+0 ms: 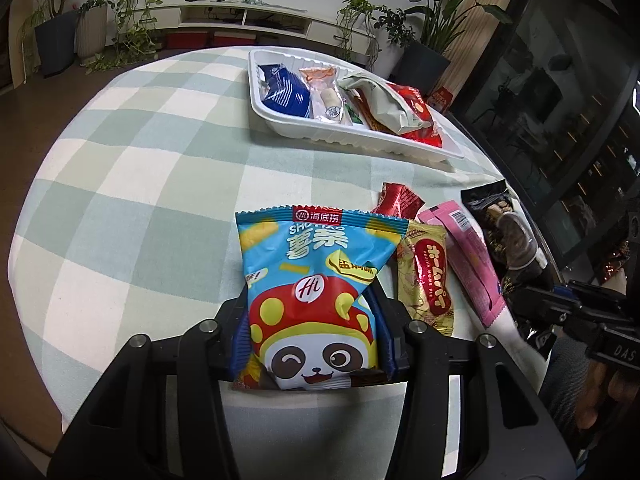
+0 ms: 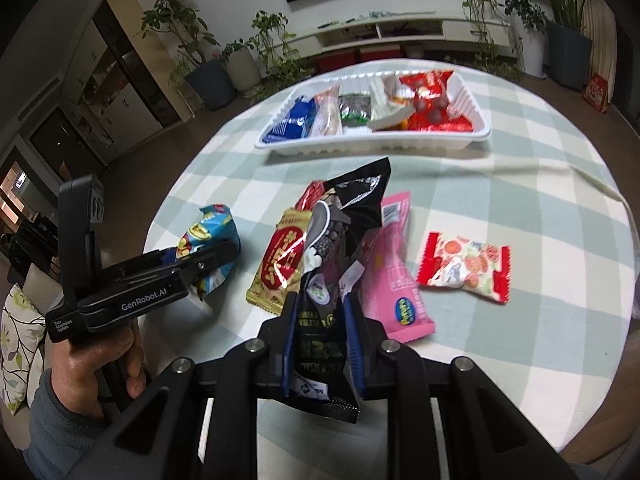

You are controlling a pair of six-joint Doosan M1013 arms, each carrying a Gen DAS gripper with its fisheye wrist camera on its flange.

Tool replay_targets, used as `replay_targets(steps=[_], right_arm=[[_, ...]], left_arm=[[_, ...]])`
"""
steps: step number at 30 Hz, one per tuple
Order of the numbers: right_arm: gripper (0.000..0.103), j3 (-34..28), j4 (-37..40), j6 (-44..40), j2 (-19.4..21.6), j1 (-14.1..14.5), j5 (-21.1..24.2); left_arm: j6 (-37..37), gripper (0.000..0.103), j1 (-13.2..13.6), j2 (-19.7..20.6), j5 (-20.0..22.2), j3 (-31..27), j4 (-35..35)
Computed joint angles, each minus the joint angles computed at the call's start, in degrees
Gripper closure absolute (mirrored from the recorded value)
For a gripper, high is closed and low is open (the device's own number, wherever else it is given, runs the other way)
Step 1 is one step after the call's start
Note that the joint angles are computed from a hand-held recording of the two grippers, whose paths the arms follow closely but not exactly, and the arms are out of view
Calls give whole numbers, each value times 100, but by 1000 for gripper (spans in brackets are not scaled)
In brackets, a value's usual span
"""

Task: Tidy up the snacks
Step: 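Hold the panda packet with the left gripper while the right grasps the black packet, then place the panda packet in the tray with the left gripper while the right places the black packet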

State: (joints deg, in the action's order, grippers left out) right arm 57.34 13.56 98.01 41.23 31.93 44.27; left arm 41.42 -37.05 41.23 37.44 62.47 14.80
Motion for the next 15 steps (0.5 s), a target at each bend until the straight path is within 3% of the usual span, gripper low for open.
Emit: replay_targets(steps=[9, 15], right_arm=[[79, 123, -73, 176, -143, -210, -374], [79, -405, -487, 313, -18, -375, -404]], left_arm=[[-258, 57, 20, -200, -304, 39, 237], [176, 57, 137, -54, -129, -636, 178]])
